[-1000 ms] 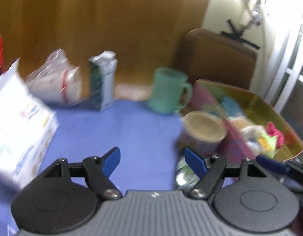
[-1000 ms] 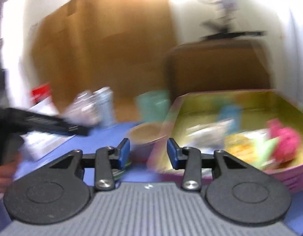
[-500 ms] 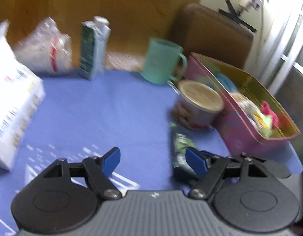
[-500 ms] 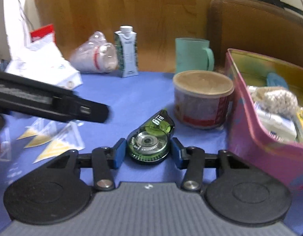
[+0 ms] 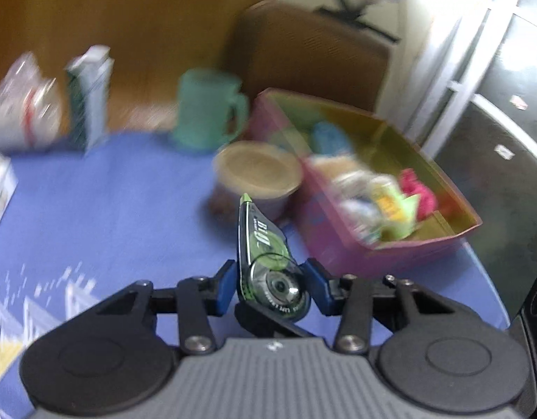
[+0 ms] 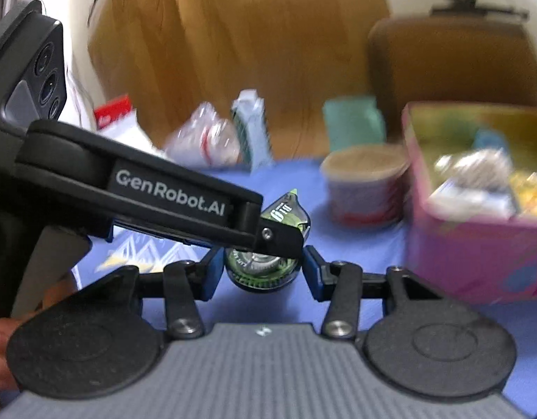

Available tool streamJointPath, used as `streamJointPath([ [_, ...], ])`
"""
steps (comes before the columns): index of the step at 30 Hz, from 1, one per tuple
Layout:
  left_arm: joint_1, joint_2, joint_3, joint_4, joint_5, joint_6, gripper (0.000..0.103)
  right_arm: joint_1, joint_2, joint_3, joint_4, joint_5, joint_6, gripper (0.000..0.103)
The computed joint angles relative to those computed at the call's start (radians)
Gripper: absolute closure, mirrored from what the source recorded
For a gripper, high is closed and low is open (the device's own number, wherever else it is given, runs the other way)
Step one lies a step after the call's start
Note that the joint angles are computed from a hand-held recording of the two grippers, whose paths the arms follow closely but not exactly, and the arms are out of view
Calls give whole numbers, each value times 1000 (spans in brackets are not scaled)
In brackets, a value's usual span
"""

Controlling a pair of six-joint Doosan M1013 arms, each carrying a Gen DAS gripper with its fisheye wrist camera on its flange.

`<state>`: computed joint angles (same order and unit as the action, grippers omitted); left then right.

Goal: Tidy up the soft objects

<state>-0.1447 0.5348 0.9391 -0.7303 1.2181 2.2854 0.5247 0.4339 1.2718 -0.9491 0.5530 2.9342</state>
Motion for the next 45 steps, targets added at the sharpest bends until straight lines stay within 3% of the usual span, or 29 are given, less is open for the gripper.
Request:
streamJointPath([
  [6,-75,8,-46,-49,4,91,59,-5,-64,72,-263,94,213,51],
  [12,-157,67,-118,-47,25,87,58,-51,-120,147,-294,172,282,51],
  [14,-184,78,-124,-18,-13,72,51,-73,-125,155,-271,192,274,51],
  [16,-209,70,-108,41,-94,52,41,-95,-115,145,-246,220,240,50],
  [18,-221,63,-96,85,-165,45,37,-118,-96,123,-217,258,199,48],
  [21,-217,44,-70,115,-233,53,33,-133,-88,118,-223,308,196,48],
  [25,-204,0,-6,161,-323,60,23,-116,-128,179,-307,301,339,48],
  [30,-182,-86,135,165,-467,174,0,-53,-171,235,-388,346,475,48],
  [33,-168,-145,227,164,-548,221,0,-9,-193,261,-422,371,569,48],
  [37,-148,-193,295,194,-568,208,0,33,-206,267,-420,380,635,48],
  [45,-85,-239,369,136,-563,221,0,83,-199,226,-356,397,637,35],
])
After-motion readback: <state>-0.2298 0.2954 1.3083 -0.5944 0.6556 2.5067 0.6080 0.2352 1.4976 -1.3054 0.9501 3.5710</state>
